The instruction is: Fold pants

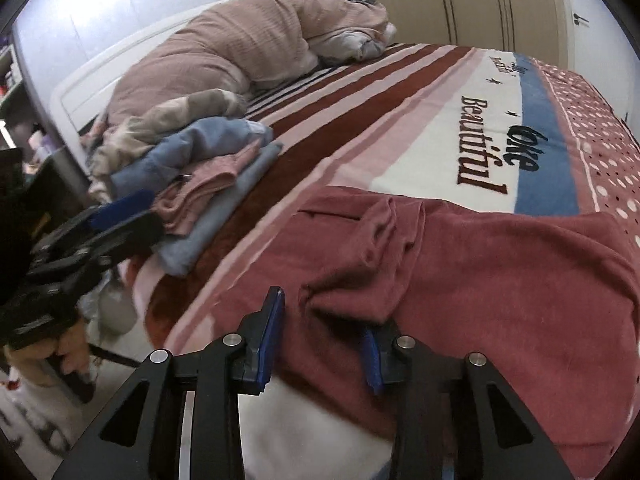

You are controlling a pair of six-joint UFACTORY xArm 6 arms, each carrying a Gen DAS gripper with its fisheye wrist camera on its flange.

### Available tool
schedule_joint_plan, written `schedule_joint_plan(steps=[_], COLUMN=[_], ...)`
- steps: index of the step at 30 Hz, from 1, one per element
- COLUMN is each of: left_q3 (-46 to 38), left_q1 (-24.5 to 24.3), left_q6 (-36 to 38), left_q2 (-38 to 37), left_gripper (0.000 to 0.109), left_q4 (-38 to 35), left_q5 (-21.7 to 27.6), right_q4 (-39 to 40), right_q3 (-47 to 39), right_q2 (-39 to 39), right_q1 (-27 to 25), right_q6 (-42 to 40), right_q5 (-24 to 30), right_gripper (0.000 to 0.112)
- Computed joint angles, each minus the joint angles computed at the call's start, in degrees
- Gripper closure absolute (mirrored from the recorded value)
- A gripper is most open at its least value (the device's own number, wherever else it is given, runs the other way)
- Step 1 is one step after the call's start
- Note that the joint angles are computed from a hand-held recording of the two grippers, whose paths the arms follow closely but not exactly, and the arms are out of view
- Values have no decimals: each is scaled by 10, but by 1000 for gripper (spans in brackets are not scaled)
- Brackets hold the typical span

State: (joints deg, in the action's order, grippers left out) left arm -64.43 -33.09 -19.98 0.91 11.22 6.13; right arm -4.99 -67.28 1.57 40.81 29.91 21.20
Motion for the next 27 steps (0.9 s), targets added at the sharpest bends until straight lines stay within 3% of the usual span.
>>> schedule_joint_plan(steps=[2, 4, 7, 9, 13, 18, 21, 22, 25, 27], left_q3=[-11, -27, -60, -90, -150, -225, -241, -245, -258, -255], left_q1=[-14, -32, -55, -65, -78, -81, -81, -80, -76, -70], left_q6=[53, 118, 211, 231, 211, 61, 21, 9, -26, -24], left_q2=[10, 23, 50, 74, 127, 184, 198, 202, 210, 208], left_gripper=[44, 44, 43, 42, 42, 42, 43, 45, 70, 96], left_q4=[-56, -124, -226, -248, -232, -66, -31, -24, 7, -11], left_q5=[6, 14, 35, 59, 100, 153, 161, 156, 155, 141], right_q4=[-26, -101, -243, -290, -298, -268, -249, -246, -239, -237], right_q3=[33, 66, 106, 136, 198, 258, 283, 289, 307, 314], right_q2=[-41, -87, -153, -193, -249, -278, -288, -289, -296, -301], right_q1=[-1, -9, -27, -41, -78, -111, -125, -129, -142, -149], right_q6=[26, 93, 217, 263, 295, 287, 275, 275, 277, 282], right_q5=[-13, -14, 20, 38, 24, -26, -51, -59, -78, -86], right_gripper=[79, 75, 74, 74, 74, 73, 73, 73, 73, 73])
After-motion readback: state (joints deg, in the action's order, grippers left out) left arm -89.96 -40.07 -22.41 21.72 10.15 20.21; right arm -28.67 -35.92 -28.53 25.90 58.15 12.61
